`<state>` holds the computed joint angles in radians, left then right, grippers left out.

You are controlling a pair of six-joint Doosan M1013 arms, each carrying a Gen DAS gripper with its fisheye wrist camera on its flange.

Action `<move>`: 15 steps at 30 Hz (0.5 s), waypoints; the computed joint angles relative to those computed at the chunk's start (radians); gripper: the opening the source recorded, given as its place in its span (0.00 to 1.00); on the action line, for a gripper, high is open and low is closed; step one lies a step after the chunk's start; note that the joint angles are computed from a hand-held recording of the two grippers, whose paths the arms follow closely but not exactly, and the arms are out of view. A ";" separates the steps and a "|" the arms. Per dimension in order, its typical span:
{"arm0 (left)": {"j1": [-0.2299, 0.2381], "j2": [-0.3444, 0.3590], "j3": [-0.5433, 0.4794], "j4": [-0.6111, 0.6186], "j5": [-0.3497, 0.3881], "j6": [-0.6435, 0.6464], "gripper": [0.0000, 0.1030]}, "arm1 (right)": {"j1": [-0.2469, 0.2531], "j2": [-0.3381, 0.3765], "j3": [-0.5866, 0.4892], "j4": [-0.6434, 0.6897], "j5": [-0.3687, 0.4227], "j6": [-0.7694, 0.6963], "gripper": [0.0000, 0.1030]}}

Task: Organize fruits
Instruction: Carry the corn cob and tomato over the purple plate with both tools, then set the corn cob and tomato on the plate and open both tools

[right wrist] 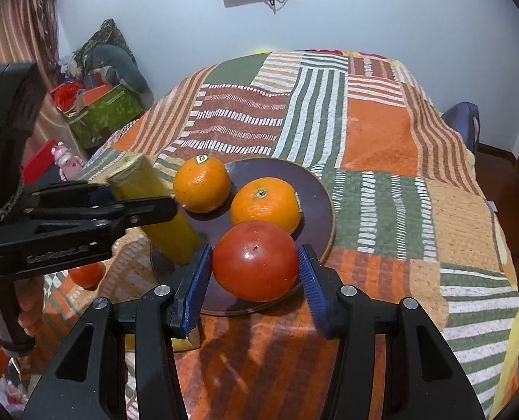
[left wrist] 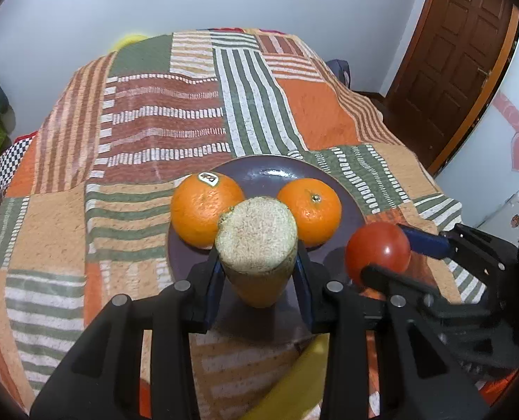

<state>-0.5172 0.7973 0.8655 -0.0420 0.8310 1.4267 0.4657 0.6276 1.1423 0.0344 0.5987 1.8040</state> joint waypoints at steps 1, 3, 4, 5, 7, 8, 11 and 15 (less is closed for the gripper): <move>-0.001 0.004 -0.007 0.004 -0.003 0.001 0.35 | 0.000 0.003 -0.003 0.005 0.003 -0.008 0.46; -0.002 0.013 -0.024 0.009 0.002 0.003 0.35 | 0.001 0.010 -0.009 0.013 0.010 -0.025 0.46; -0.003 0.019 -0.033 0.013 0.004 0.000 0.35 | 0.001 0.013 -0.013 0.017 0.015 -0.033 0.46; -0.003 0.025 -0.044 0.015 0.008 -0.002 0.35 | 0.000 0.017 -0.017 0.020 0.020 -0.039 0.46; -0.003 0.040 -0.071 0.020 0.025 -0.009 0.36 | 0.000 0.025 -0.026 0.025 0.029 -0.046 0.46; -0.003 0.048 -0.085 0.024 0.033 -0.017 0.36 | 0.000 0.027 -0.029 0.027 0.033 -0.048 0.46; -0.004 0.063 -0.108 0.048 0.050 -0.032 0.36 | -0.001 0.035 -0.036 0.031 0.044 -0.050 0.46; -0.004 0.069 -0.111 0.055 0.067 -0.038 0.41 | -0.001 0.048 -0.050 0.021 0.065 -0.036 0.47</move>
